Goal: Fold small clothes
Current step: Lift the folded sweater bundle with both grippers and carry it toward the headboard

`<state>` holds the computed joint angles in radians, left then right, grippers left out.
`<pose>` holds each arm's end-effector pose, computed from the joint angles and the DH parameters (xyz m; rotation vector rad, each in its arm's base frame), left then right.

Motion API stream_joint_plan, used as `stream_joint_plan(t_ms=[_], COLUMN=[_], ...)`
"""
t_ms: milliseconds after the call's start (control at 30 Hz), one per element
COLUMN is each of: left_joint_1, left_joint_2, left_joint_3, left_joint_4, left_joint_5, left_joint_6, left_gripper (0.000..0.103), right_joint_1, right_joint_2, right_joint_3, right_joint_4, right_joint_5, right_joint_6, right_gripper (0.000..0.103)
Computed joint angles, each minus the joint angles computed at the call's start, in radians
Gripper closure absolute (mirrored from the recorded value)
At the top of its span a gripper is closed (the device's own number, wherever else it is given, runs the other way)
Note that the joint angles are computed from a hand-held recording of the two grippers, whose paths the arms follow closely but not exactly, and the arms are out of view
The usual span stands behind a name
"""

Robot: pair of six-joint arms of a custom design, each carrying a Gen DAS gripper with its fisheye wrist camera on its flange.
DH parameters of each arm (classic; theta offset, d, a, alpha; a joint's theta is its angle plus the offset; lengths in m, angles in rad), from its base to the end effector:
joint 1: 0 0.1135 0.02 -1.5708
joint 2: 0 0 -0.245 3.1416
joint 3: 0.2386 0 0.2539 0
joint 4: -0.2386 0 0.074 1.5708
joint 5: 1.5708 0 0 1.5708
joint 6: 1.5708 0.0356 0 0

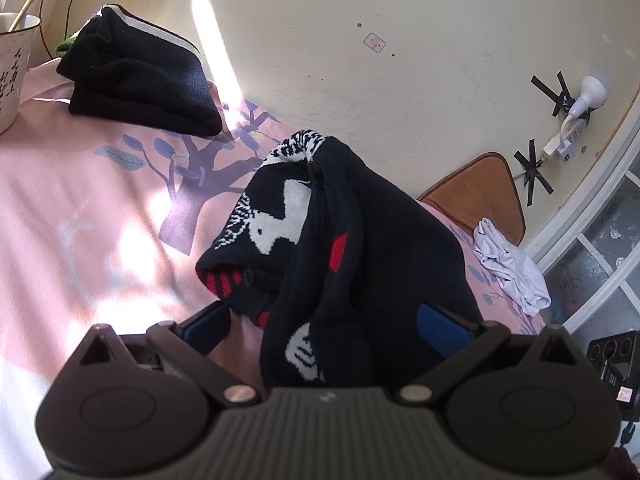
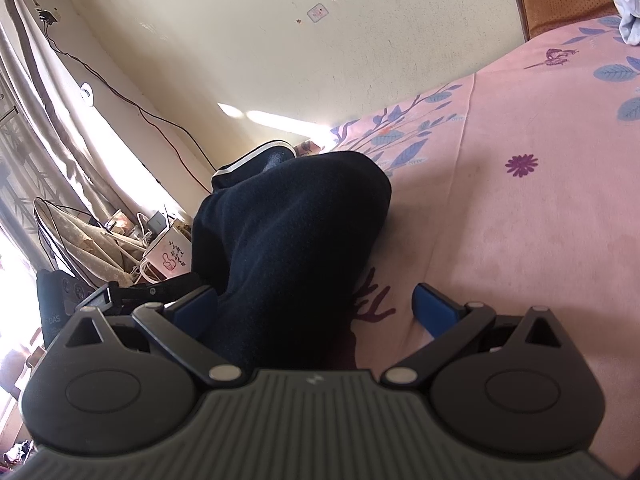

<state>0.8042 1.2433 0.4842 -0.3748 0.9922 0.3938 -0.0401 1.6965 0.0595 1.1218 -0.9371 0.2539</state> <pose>0.1609 0.1241 0.1345 -0.1854 2.1601 -0.6928 0.1780 0.0216 0.0596 -0.2828 2.0084 1.1000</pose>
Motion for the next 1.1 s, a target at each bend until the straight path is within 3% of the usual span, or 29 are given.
stream_joint_plan(t_ms=[167, 267, 333, 433, 600, 733, 867, 967, 1100], left_joint_1=[-0.007, -0.018, -0.033, -0.066, -0.060, -0.069, -0.140, -0.184, -0.210], left_joint_2=[0.056, 0.061, 0.054, -0.012, -0.014, 0.003, -0.013, -0.024, 0.000], left_joint_3=[0.053, 0.066, 0.067, 0.023, 0.014, 0.008, -0.017, -0.028, -0.006], left_joint_4=[-0.068, -0.085, -0.105, -0.081, -0.063, 0.001, 0.114, 0.170, 0.204], left_joint_5=[0.018, 0.008, 0.000, -0.034, -0.020, -0.005, -0.052, -0.092, -0.103], left_joint_6=[0.046, 0.051, 0.076, 0.076, 0.045, -0.067, -0.232, -0.287, -0.340], left_gripper=[0.000, 0.000, 0.000, 0.000, 0.001, 0.001, 0.000, 0.001, 0.001], right_joint_1=[0.003, 0.049, 0.096, 0.195, 0.291, 0.270, 0.223, 0.171, 0.199], right_joint_2=[-0.107, -0.138, -0.108, -0.104, -0.153, -0.176, -0.076, 0.026, -0.050], right_joint_3=[0.024, 0.083, 0.130, 0.187, 0.257, 0.252, 0.298, 0.361, 0.395], right_joint_4=[-0.190, -0.342, -0.374, -0.403, -0.524, -0.523, -0.523, -0.533, -0.678], right_joint_5=[-0.014, 0.000, 0.007, 0.080, 0.197, 0.169, 0.094, -0.015, 0.006], right_joint_6=[-0.065, -0.096, -0.071, -0.019, -0.089, -0.166, -0.145, -0.071, -0.135], right_gripper=[0.004, 0.020, 0.028, 0.028, 0.039, 0.046, 0.043, 0.039, 0.049])
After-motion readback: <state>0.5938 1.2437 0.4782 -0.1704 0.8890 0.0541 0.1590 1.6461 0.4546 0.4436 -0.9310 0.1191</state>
